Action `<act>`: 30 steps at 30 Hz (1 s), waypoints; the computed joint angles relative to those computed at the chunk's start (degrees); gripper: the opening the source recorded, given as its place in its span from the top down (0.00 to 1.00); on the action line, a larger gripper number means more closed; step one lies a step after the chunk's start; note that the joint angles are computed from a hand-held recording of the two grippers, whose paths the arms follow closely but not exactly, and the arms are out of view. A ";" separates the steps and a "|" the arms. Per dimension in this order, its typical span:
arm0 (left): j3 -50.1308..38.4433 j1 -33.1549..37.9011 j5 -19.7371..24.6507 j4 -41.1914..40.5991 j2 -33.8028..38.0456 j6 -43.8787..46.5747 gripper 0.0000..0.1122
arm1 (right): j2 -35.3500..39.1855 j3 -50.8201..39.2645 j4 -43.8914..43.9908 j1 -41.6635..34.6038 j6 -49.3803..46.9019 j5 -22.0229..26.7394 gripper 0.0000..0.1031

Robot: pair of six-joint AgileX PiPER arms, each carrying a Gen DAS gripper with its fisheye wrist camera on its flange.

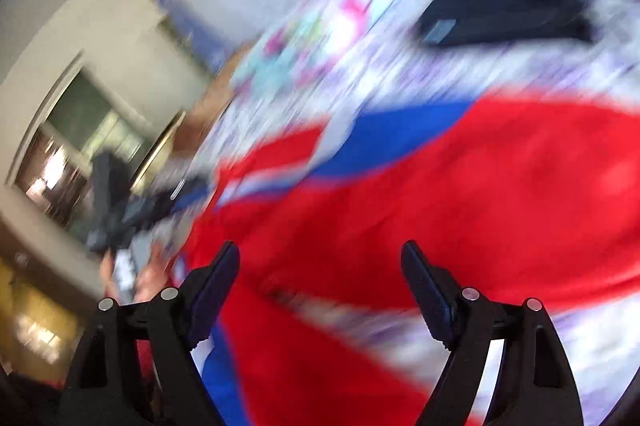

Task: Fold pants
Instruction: 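Smooth the red jacket with the left gripper while the right gripper grasps the pant cuff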

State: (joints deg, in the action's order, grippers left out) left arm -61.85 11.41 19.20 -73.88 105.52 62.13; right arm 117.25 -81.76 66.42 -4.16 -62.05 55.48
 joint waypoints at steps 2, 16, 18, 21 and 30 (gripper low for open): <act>0.23 -0.58 -2.62 -3.08 0.76 2.30 0.22 | 1.64 -3.78 -0.70 -5.12 5.08 -0.96 0.11; -2.31 2.94 3.47 -2.35 6.13 -1.33 0.22 | 7.10 -1.75 5.88 -29.65 8.57 1.94 0.22; -1.78 1.42 0.65 -1.27 5.74 -1.65 0.21 | 9.57 -4.50 4.85 -30.09 12.17 2.08 0.28; -1.22 0.09 -1.91 0.32 5.34 -2.12 0.19 | 11.79 -7.71 3.97 -29.85 15.14 2.95 0.40; -1.75 -0.80 -2.75 3.38 5.74 -3.68 0.15 | 11.24 -6.13 7.70 -28.92 12.05 1.28 0.82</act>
